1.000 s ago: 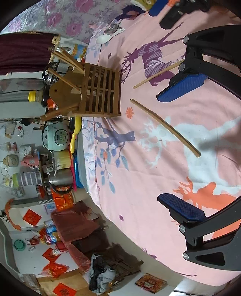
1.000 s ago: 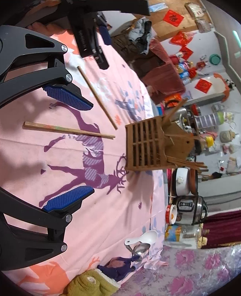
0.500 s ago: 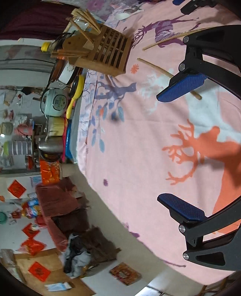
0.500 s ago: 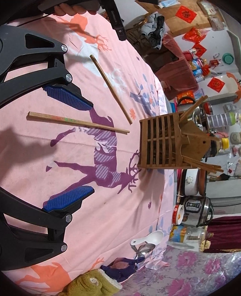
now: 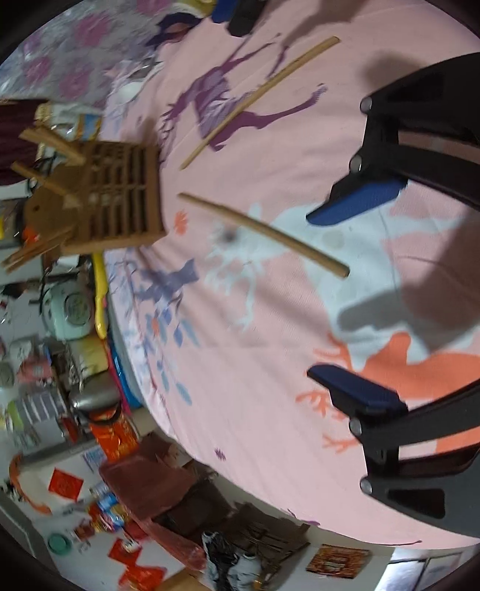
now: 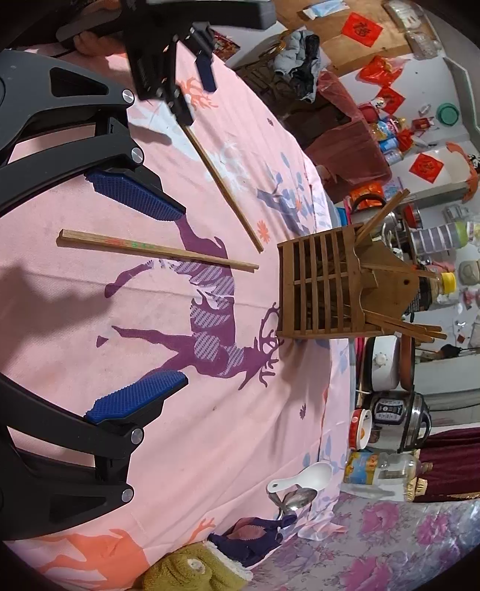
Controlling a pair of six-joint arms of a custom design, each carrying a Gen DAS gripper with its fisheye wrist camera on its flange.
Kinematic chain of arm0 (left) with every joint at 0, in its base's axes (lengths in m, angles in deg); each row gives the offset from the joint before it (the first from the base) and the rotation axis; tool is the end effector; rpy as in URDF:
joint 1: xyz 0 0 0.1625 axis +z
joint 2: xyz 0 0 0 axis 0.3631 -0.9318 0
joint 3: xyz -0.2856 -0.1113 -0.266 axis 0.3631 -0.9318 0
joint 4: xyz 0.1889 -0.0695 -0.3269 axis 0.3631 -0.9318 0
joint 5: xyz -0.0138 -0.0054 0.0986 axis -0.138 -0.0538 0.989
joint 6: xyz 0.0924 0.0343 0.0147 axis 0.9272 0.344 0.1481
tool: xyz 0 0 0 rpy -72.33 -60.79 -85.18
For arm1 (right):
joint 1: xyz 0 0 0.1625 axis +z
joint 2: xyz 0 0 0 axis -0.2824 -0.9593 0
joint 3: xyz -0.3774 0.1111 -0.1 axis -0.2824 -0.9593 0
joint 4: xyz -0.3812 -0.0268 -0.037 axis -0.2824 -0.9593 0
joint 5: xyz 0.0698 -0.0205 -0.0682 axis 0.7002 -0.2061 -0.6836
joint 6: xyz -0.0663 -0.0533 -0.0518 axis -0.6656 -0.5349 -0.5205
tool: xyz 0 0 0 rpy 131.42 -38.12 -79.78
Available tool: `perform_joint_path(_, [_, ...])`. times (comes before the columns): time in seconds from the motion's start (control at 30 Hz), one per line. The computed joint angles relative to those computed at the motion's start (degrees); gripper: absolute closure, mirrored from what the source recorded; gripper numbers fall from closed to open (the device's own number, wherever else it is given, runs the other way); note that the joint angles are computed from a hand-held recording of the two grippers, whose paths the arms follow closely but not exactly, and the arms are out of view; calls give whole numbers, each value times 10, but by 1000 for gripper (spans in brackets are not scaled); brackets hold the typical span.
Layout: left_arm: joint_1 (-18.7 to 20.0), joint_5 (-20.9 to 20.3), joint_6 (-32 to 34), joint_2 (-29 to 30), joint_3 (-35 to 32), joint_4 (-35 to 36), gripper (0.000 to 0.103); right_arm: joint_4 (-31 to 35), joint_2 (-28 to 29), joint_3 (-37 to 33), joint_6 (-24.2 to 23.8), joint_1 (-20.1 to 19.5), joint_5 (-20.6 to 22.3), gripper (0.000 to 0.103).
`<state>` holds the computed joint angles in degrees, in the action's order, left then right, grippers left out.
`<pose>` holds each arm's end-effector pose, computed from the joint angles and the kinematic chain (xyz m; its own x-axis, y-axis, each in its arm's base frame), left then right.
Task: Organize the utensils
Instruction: 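Close the left tool on one chopstick while the right tool grasps the other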
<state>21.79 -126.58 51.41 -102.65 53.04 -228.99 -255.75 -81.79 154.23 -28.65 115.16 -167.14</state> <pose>-0.1788 -0.4580 0.1326 -0.5449 0.3096 -0.7793 0.6405 0.7534 -0.1485 0.1346 -0.3415 0.1989 -0.8149 0.0089 0.5796 -0.3944 0.7242 -0.5657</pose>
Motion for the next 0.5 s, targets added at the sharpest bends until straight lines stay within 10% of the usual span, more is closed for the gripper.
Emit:
perform_joint_path(0.2, [16,-26,5,14,-19,27,49,-2,-3,4,-3,1,5,22])
perform_joint_path(0.37, [19,-89,18,2,-18,26,94,-5,-3,4,-4,1,3,22])
perform_joint_path(0.5, [0,-105,-8,-6,2,29,98,5,-16,16,3,-5,20,23])
